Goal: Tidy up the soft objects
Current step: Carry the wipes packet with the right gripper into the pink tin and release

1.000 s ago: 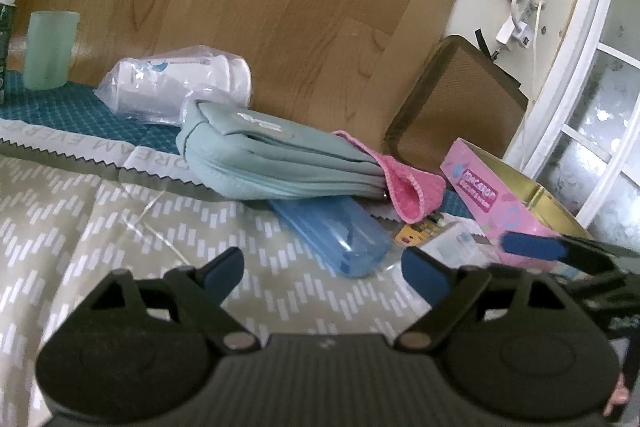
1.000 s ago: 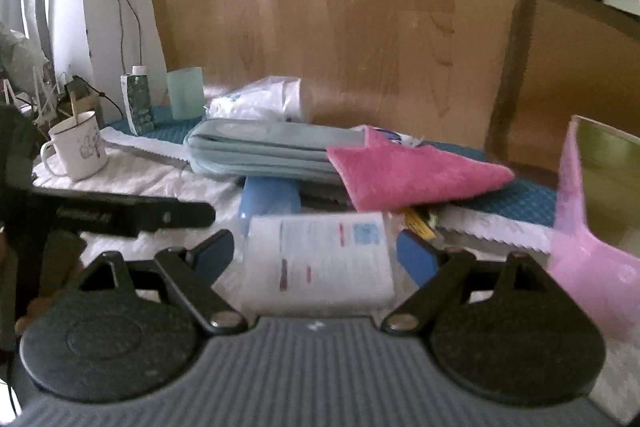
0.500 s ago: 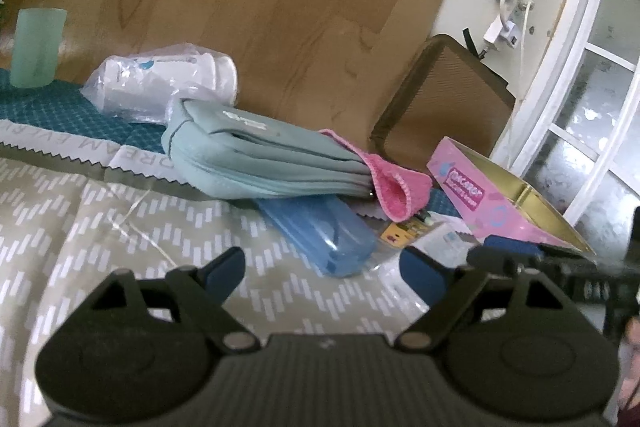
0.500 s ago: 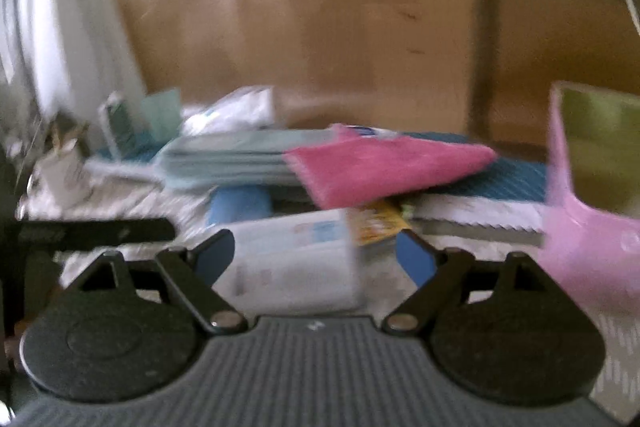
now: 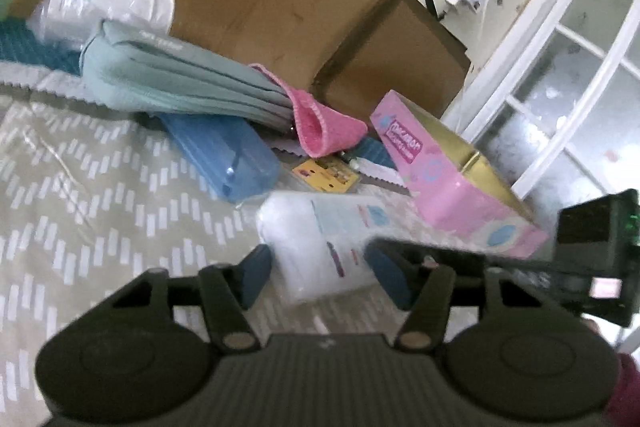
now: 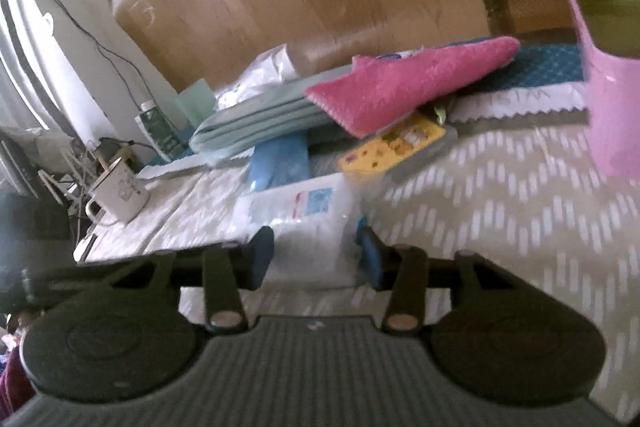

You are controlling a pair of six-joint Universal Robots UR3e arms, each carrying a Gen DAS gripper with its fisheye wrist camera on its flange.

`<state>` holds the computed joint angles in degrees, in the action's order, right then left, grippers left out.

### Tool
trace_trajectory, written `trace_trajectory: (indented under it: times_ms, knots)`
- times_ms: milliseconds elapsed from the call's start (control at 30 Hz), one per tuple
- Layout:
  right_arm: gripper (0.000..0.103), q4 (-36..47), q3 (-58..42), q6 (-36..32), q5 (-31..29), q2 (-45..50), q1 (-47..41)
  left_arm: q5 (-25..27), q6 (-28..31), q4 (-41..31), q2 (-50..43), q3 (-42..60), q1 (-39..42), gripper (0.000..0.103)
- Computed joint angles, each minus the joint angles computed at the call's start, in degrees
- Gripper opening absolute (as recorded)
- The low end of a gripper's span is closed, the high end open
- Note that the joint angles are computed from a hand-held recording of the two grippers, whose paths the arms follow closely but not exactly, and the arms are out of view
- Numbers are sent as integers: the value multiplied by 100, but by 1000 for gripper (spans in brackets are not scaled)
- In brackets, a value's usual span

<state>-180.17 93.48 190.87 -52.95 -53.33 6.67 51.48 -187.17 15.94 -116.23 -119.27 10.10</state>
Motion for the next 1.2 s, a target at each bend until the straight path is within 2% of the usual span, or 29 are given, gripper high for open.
trace_trajectory:
  times_ms: [133,233,267,333,400,467,533,633,667,733,800,900,1067,1133,1200]
  knots:
    - [51,-212,1251,-417,560,-777,-349,-514,76,-181,410,-492,219,56]
    - [54,-519,2101,-777,512,-1409,-447,-786,80,-259,593,-774,328,58]
    - [62,-635,2279,-903,350,-1537,-418,-735,41,-309,630,-789,300,63]
    - [73,-1015,2592,-1196,-333,-1730,-182,-589,-18,-384,648,-740,215,66]
    - [75,-1243,2741,-1570,-695,-1751,-19,-339,-28,-540,687,-602,65,66]
    - [76,-1224,2670,-1776,-772,-1674,80,-227,-56,-651,741,-508,-43,66]
    - [76,-1260,2571,-1902,-720,-1501,80,-130,-31,-699,779,-451,-170,63]
    - [75,-1090,2294,-1903,-524,-1223,86,332,35,-1116,688,-89,-585,53]
    - [67,-1156,2297,-1892,-764,-1199,185,715,-21,-1198,626,77,-836,53]
    - [59,-1420,2493,-2069,-1233,-1289,263,977,34,-1267,561,284,-1139,53]
    - [59,-1668,2990,-2004,-1173,-1576,-71,841,143,-1658,367,752,-1413,53]
    - [59,-1942,4015,-2066,-790,-2195,-883,1038,347,-2183,-188,1769,-2033,53]
    - [59,-3421,5552,-2175,-1144,-2741,-1657,1239,612,-3143,-1245,3877,-2871,55]
    - [59,-3997,5700,-2138,-1131,-2749,-1941,1315,700,-3294,-1456,4541,-3051,56]
    - [59,-4276,5432,-2012,-1160,-2680,-2088,1485,768,-3562,-1793,5555,-3197,56]
